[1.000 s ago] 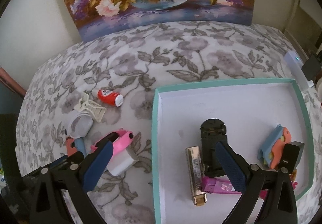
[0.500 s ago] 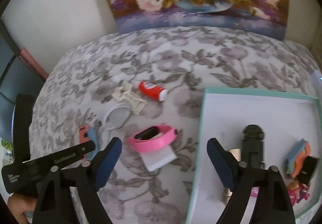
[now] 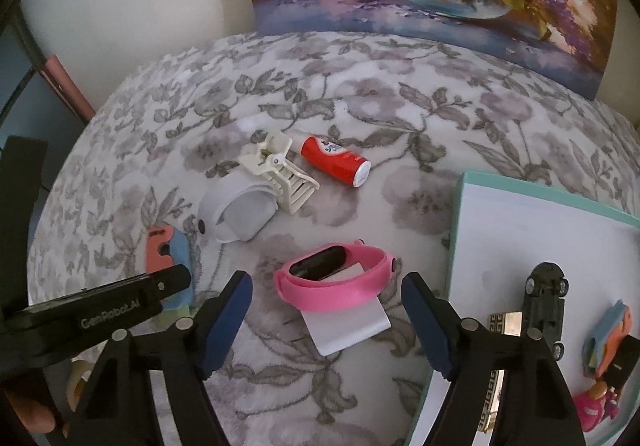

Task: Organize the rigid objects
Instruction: 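Grasp the pink wristband with the right tool while the left tool lifts the case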

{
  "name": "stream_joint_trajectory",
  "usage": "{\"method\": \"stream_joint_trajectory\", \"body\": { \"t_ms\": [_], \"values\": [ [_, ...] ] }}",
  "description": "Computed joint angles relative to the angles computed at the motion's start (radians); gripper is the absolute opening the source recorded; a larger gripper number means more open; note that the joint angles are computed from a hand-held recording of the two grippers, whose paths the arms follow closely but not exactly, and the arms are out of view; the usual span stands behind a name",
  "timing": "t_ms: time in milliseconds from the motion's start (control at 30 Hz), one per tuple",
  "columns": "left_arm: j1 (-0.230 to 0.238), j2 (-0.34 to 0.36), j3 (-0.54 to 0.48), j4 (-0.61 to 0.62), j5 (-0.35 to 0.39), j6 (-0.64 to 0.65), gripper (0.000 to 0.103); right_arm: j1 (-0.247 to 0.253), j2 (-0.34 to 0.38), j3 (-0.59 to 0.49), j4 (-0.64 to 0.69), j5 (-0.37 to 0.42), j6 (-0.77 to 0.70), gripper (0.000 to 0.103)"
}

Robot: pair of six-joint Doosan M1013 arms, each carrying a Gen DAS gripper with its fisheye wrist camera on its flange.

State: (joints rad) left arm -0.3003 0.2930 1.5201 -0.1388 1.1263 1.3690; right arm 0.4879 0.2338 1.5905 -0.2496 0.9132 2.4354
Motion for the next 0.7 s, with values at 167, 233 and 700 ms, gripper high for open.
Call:
{"method": "stream_joint_trajectory", "body": {
  "t_ms": [167,233,700],
  "values": [
    [-0.004,0.002,0.001,0.018,-0.001,-0.001,0.043,0.003,0.016,-0.009,-0.013,0.019,-0.004,0.076],
    [-0.002,0.002,0.000,0.016,-0.002,0.001,0.043,0.005,0.020,-0.011,-0.020,0.021,-0.004,0.075],
    [-0.016,0.006,-0.002,0.036,-0.017,-0.012,0.042,0.022,0.040,-0.026,-0.075,0.067,0.006,0.069]
  ]
}}
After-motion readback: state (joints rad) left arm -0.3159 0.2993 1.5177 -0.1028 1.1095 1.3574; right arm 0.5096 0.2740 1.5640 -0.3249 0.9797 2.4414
